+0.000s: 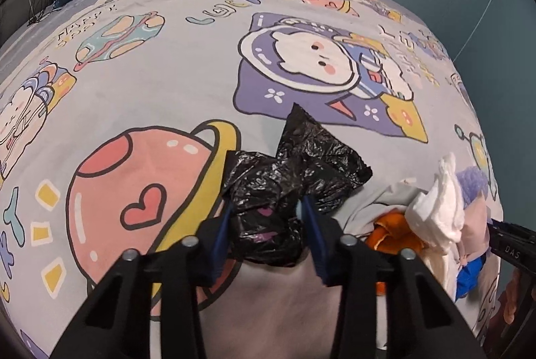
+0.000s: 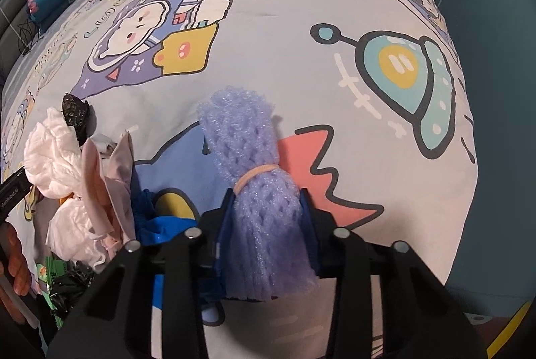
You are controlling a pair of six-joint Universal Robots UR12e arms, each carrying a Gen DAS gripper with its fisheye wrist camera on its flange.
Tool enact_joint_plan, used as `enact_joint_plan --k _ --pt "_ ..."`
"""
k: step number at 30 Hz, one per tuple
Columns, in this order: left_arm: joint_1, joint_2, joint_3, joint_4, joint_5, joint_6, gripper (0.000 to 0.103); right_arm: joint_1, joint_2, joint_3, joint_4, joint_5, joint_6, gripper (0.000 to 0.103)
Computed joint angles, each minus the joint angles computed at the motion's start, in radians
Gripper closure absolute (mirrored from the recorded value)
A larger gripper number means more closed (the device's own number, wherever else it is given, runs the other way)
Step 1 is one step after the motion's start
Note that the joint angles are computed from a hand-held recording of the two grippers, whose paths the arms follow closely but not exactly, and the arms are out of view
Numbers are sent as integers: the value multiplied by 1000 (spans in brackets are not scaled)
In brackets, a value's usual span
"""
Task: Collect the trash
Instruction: 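Grasp the black plastic bag with the left gripper while the right grasps another lavender mesh net, then carry the black bag and lavender mesh net over the yellow-rimmed bin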
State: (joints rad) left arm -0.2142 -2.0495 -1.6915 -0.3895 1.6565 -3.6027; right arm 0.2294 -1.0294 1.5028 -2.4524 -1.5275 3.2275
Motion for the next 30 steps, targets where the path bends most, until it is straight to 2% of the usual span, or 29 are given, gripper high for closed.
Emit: enact_joint_plan --k 6,12,14,18,30 --pt "4 29 -28 35 -7 -22 70 -6 -30 31 -56 17 9 75" --pt "10 73 -76 108 -19 -54 70 -12 -73 68 -96 37 13 75" --pt "7 89 -91 118 9 -55 70 -14 -87 80 -104 47 15 75" --pt "9 123 -128 143 9 -81 70 -18 -129 116 -126 70 16 75" --pt "-36 216 -232 215 56 -43 70 -23 -261 256 -197 126 -14 75"
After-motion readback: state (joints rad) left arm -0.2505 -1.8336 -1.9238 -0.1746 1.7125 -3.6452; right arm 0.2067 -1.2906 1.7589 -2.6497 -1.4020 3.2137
